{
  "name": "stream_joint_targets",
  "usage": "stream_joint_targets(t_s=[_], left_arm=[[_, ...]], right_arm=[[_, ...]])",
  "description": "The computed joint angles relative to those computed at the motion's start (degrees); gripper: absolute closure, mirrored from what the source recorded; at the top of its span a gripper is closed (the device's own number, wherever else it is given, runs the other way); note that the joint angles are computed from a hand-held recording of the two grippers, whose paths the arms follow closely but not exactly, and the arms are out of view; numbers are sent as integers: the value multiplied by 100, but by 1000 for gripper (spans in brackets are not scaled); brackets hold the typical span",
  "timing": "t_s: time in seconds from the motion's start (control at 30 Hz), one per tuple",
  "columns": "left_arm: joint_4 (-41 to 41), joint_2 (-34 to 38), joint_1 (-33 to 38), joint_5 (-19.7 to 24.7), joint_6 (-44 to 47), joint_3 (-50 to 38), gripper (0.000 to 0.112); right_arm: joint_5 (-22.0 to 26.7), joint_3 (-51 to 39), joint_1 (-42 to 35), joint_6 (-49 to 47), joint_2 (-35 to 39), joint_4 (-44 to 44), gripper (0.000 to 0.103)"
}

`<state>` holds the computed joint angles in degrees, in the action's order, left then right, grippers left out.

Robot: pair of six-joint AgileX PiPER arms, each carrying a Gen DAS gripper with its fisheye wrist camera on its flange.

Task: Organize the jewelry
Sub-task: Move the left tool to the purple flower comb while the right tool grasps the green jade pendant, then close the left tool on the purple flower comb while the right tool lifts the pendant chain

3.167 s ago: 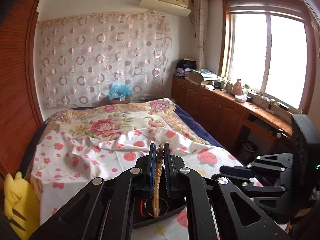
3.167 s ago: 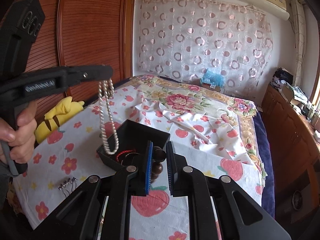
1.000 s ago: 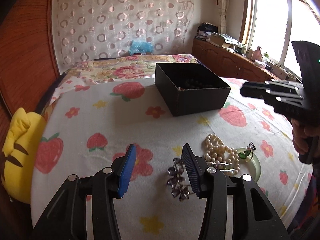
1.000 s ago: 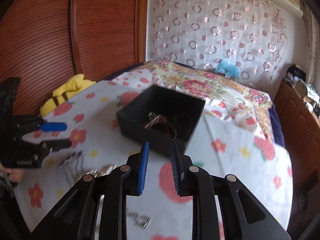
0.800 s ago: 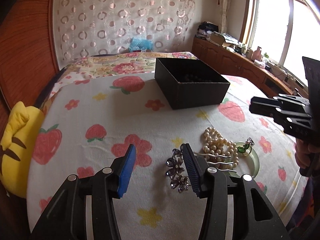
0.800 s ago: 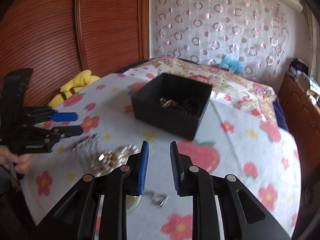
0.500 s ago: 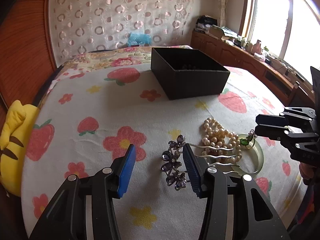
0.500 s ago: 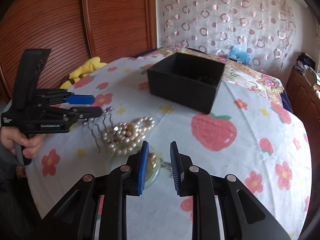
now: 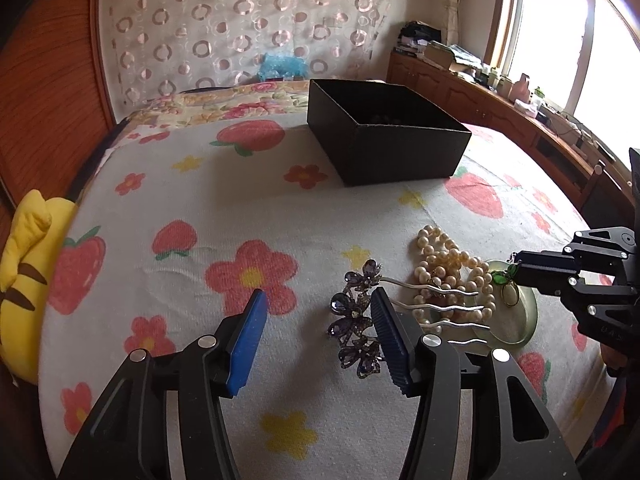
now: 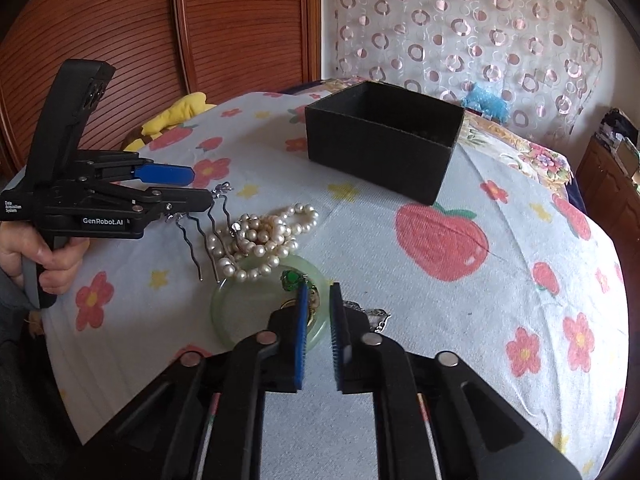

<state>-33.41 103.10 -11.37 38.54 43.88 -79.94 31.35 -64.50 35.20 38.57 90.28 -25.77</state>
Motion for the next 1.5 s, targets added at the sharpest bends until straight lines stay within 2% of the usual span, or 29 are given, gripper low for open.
stream_joint_targets(t_s=[0.1, 0.5, 0.57, 0.67, 0.73, 0.8, 1.1, 1.27, 1.4, 1.43, 1.5], left_arm=[[-12, 4, 1, 14, -2, -6, 60], [-74, 20, 28, 43, 63, -9, 59], [-227, 35, 67, 105, 219, 2, 63], [-483, 24, 94, 218, 481, 40, 79], [-569, -27, 82, 205, 593, 112, 93], [-518, -73, 40, 120, 571, 170, 94], [-502, -222, 13, -85, 557, 343, 98], [-378, -234, -25, -102, 500, 343, 97], [-376, -195, -3, -21, 458, 276, 96], [-348, -175, -12, -24, 419, 246, 96], [-320, -163, -16, -24, 389, 228, 94]], right_arm=[[-25, 54, -17, 43, -57, -71, 103], [-44, 74, 63, 108, -213, -125, 102], [-118, 84, 88, 50, -223, -26, 102], [-148, 28, 163, -191, -159, 148, 102], [-83, -52, 210, -309, -78, 206, 100], [27, -159, 249, -383, 22, 219, 93], [539, -518, 332, -719, 325, 334, 83], [925, -805, 444, -707, 536, 114, 84], [881, -765, 364, -840, 479, 248, 88], [780, -694, 334, -849, 401, 281, 96], [611, -633, 255, -896, 280, 426, 97]])
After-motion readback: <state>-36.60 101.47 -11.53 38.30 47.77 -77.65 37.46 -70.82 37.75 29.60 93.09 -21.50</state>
